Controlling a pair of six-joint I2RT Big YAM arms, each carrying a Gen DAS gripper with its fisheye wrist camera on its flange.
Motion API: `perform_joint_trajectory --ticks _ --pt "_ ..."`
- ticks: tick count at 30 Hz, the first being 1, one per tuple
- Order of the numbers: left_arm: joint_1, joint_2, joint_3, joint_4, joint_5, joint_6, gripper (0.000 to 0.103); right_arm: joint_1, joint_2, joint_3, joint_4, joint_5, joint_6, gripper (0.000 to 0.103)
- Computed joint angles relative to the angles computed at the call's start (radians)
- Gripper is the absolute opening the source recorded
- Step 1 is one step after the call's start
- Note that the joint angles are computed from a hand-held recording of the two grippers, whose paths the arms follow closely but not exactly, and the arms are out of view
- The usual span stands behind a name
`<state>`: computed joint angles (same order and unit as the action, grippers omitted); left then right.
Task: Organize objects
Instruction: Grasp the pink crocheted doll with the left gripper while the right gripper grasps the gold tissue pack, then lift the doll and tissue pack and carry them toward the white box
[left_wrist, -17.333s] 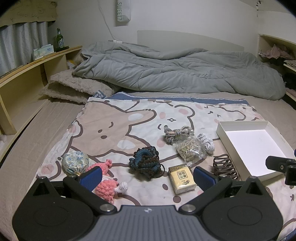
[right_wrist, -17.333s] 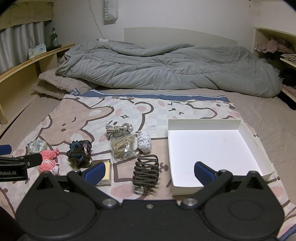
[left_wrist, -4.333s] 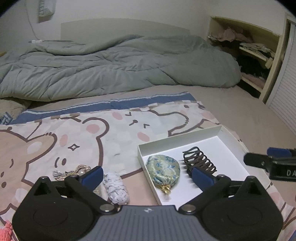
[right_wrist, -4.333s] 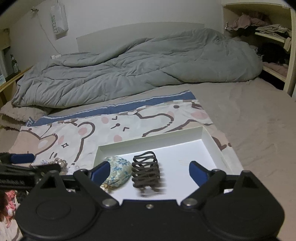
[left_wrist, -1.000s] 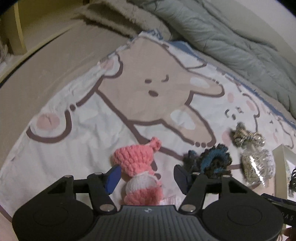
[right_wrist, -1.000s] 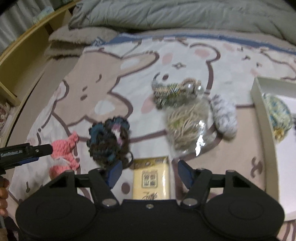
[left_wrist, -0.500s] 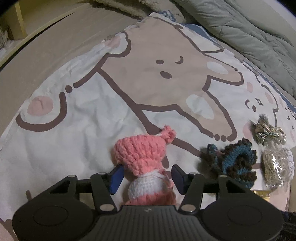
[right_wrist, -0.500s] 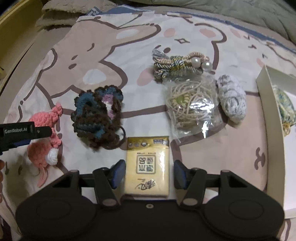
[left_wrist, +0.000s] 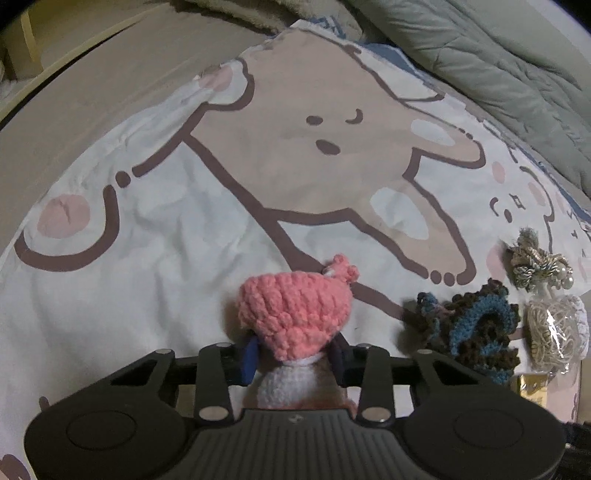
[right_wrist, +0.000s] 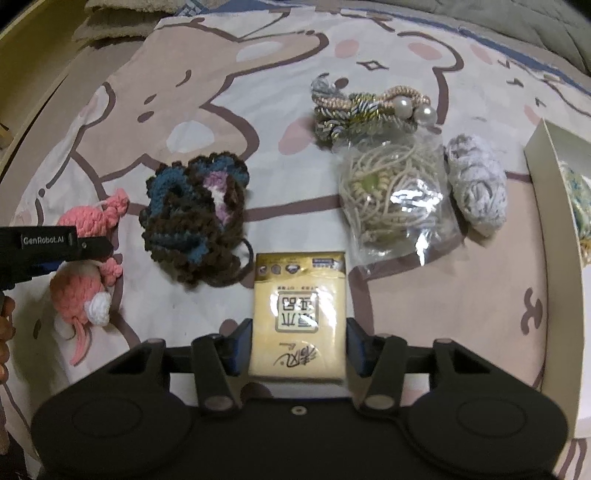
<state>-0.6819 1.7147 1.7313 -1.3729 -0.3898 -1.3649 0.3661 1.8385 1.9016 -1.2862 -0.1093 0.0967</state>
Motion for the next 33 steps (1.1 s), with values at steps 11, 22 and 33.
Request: perform_joint_trajectory --ticks 11,22,33 --pt "-0.017 -0.041 0.018 -0.004 -0.08 -0.001 0.037 -0.029 -0.062 -0.025 0.116 -0.017 0.007 0.052" --pt "-0.051 -0.035 0.114 -0.031 -0.177 0.064 0.037 -0.044 -0.134 -0.08 0.242 -0.01 -0.011 0.052" --pt "-0.092 0.024 0.263 -0.043 -0.253 0.177 0.037 -0.054 -0.176 -0.102 0.313 -0.013 -0.042 0.052"
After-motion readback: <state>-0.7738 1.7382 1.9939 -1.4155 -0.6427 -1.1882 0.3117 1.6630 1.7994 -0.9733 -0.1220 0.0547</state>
